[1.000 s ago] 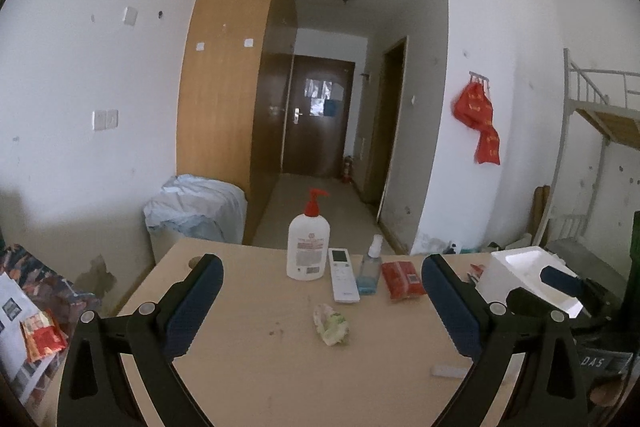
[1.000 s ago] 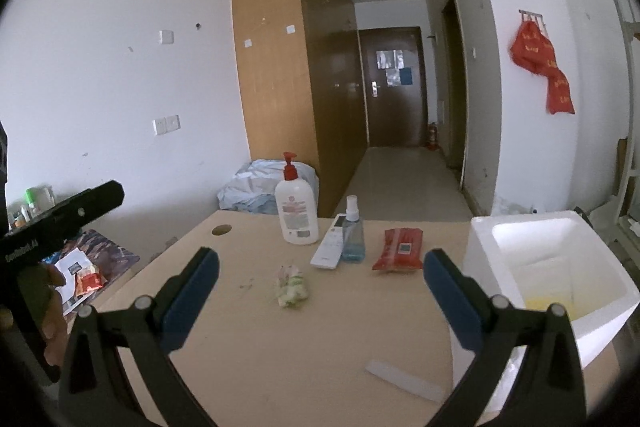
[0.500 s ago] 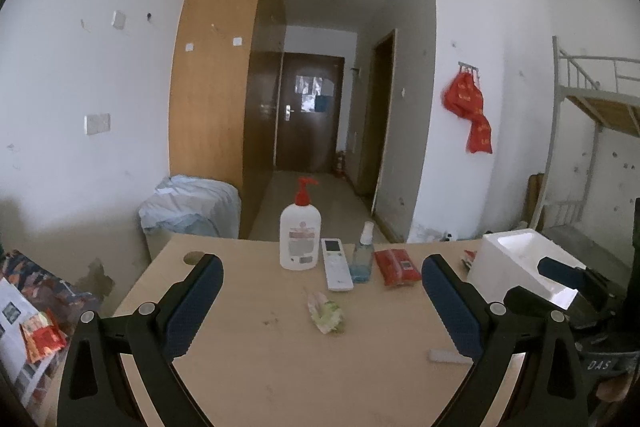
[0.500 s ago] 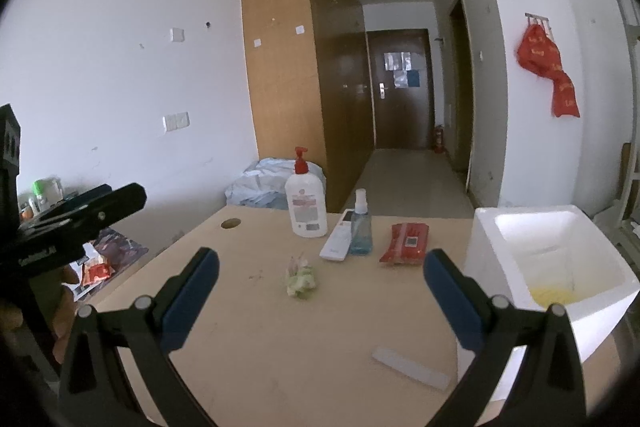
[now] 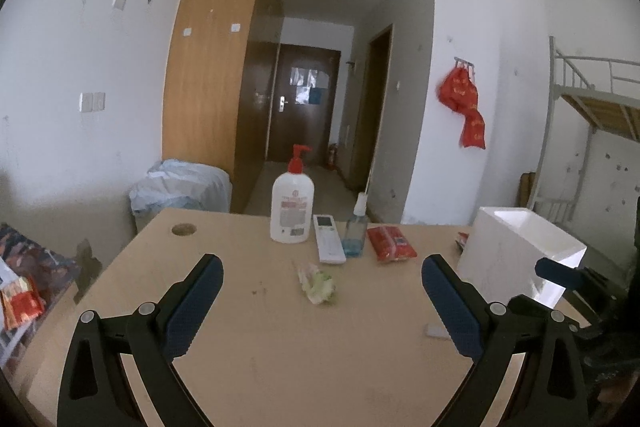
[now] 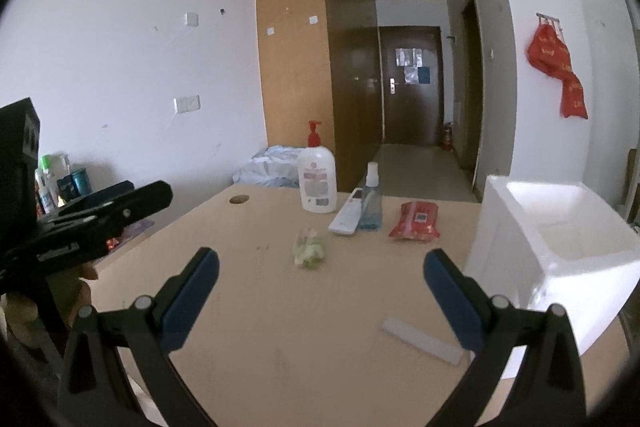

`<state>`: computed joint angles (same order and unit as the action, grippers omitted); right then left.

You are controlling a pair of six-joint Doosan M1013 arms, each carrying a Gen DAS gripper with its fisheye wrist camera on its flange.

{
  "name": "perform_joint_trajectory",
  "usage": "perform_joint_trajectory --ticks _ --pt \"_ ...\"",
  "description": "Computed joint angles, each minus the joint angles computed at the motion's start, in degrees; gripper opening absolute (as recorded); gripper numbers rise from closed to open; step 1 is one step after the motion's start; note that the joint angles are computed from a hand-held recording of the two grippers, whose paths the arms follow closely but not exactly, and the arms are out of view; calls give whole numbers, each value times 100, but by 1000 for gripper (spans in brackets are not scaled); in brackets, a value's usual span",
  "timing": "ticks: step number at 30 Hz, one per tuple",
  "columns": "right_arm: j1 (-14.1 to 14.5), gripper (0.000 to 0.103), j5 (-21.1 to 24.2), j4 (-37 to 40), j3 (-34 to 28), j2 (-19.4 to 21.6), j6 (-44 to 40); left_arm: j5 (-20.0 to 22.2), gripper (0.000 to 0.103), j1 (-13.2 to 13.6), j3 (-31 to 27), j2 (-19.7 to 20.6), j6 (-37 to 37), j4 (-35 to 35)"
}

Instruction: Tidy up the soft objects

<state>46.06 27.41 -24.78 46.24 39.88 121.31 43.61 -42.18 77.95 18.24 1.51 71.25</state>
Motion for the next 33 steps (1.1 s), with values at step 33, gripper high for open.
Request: perform_joint_trajectory --ticks 33 --pt "-268 103 945 1185 -524 397 -670 -42 100 394 -932 785 1466 -1856"
